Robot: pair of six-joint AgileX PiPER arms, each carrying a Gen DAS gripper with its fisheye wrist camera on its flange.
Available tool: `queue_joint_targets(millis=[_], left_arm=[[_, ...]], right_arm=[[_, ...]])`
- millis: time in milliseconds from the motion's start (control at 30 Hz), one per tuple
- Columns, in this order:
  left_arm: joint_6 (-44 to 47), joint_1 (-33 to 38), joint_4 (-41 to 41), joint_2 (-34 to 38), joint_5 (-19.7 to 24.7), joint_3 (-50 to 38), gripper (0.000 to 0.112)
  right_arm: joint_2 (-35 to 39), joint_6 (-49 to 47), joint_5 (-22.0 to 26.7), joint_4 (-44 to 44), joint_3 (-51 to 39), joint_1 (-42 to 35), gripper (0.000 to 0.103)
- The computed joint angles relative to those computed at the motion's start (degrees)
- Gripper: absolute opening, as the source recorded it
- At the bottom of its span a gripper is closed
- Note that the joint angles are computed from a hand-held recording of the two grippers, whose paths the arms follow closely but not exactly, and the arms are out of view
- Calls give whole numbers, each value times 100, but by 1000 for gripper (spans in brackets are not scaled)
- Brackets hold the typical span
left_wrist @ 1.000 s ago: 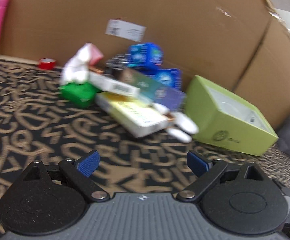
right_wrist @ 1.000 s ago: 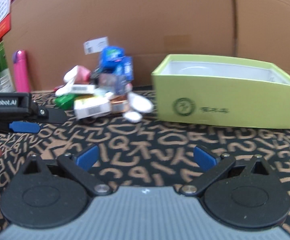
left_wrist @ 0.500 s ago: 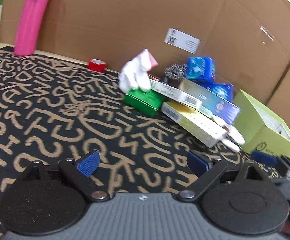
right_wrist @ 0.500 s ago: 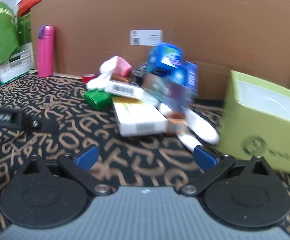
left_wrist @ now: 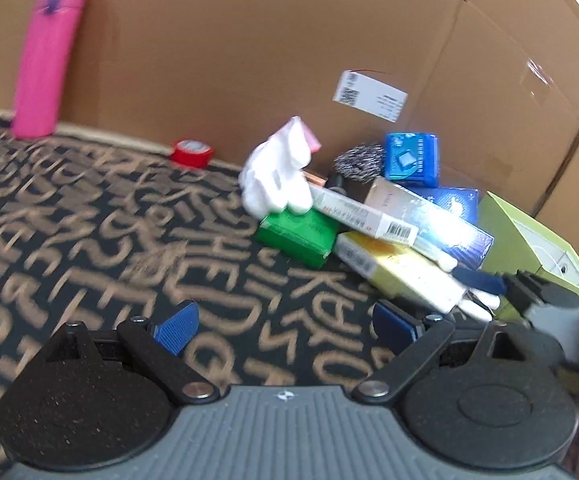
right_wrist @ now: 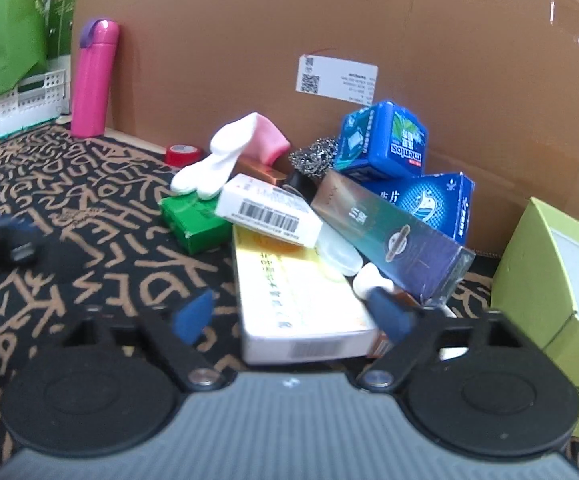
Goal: Organize objects
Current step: 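Grasp the white-and-yellow box with the right tool while the left tool grasps a green box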
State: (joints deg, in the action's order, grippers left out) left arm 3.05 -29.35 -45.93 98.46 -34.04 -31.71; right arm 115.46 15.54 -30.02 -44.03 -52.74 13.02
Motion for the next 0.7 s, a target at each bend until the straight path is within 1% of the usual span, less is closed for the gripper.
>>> queue_joint_targets(millis=[33, 167, 267, 367, 400, 467, 533, 567, 600, 700], left_arm=[[81, 113, 109, 120, 77, -178, 97], [738, 548, 186, 681, 590, -1085, 97], [1435, 725, -203, 1065, 747, -1655, 97], [1671, 934, -92, 1334, 1136, -2134, 97], [2000, 960, -318, 1441, 1263, -2330, 97], [2778, 901, -849, 1659, 1170, -2630, 97], [3007, 908, -996, 1787, 1113, -2766, 88], [3186, 852, -1202, 1801, 964, -2760, 76], [3225, 824, -1291, 1757, 916, -2704, 70], [2574, 756, -906, 1386, 948, -2175, 67]], right_arm=[[-59, 80, 10, -115, 64, -29, 68], [-317, 372, -149, -675, 367, -280, 67], [-574, 744, -413, -1400, 649, -778, 67], [-903, 477, -609, -1279, 1310, -1014, 67], [-992, 479, -690, -1291, 1512, -1125, 67], [-1153, 463, -811, -1276, 1834, -1301, 67], [-1323, 448, -914, -1294, 2075, -1455, 67], [-1399, 470, -929, -1344, 2161, -1502, 67], [-1483, 542, -907, -1450, 2226, -1541, 67], [-1660, 625, -903, -1714, 2388, -1639, 67]])
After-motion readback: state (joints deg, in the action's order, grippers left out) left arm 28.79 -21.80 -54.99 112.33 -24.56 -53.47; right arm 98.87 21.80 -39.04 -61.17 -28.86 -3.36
